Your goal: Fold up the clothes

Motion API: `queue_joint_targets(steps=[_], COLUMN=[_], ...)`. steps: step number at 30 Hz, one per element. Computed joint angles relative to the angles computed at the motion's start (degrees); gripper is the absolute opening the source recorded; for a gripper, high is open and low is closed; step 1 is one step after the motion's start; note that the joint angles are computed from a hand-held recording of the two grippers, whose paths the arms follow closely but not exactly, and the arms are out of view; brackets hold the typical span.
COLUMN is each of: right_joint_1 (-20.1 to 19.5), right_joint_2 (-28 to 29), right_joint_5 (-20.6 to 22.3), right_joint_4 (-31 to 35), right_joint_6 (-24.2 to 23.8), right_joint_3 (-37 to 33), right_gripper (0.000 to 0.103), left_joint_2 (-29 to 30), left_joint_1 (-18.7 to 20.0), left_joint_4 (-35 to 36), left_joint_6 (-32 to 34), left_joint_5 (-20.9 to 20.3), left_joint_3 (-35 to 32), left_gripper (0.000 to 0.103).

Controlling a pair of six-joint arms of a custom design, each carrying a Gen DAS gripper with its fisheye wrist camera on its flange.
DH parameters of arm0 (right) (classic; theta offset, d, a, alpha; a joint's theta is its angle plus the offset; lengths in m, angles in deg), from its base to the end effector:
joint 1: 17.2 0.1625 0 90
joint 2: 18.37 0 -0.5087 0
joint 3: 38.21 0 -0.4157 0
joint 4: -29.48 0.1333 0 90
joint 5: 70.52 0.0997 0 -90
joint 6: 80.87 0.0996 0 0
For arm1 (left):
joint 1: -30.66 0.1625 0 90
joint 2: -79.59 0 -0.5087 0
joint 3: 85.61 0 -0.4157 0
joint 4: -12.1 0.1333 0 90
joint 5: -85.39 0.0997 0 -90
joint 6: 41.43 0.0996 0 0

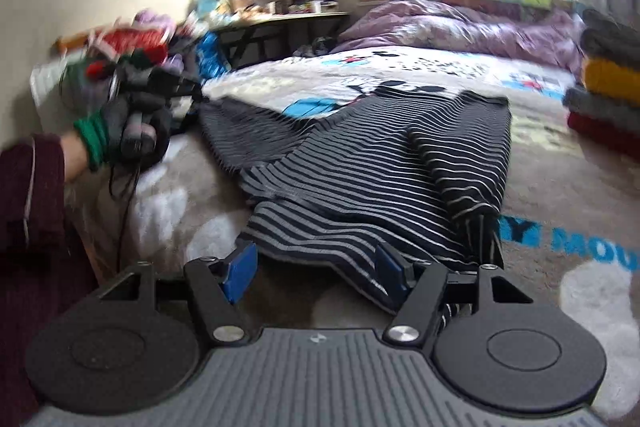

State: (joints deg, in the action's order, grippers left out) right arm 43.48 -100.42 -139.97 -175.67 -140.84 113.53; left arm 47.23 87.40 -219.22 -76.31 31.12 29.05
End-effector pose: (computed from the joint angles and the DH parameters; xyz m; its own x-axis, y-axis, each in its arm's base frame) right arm -0.0252 -0.3885 0.2821 -0.7673 -0.4092 0.4939 -0.6410 0.5142 -0.5699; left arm -0.1723 -0.6118 0.0667 -0.9435 -0.2243 0.2437 -0.3136 0.3683 -0.8752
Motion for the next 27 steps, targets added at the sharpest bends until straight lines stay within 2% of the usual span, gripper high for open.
queue_joint_targets(steps=[4, 9, 13, 15, 18, 27], right_joint_1=[-2.19, -6.00, -9.66, -11.47, -13.57, -19.16], right_joint_2=[-1.44, -2.10, -4.00, -5.48, -6.49, -5.30], right_joint_5=[4.27, 9.76, 14.61, 17.44, 20.36, 29.11], right_joint_4=[4.37, 5.75, 9.23, 13.52, 15.74, 14.22], right_joint_6=[8.55, 16.95, 19.44, 18.86, 18.73, 28.79], right_joint_3=[-1.90, -3.56, -4.81, -5.81, -6.50, -8.15], right_gripper=[0.065, 0.065, 0.065, 0.066, 0.066, 0.066], left_joint_2=[0.68, 2.83, 5.62, 7.08, 8.82, 14.44], left_joint_1=[-2.78, -7.31, -10.70, -12.11, -12.98, -16.19], left_joint_4=[1.23, 4.62, 7.96, 9.92, 12.87, 22.25], left_joint_6=[7.55, 16.01, 21.90, 24.33, 26.11, 32.02], left_joint_5=[-2.43, -3.43, -3.81, -3.94, -5.19, -7.80], left_joint_3=[-2.01, -5.39, -9.06, -10.91, -13.17, -19.29], left_gripper=[0.006, 0.006, 0.006, 0.006, 0.005, 0.002])
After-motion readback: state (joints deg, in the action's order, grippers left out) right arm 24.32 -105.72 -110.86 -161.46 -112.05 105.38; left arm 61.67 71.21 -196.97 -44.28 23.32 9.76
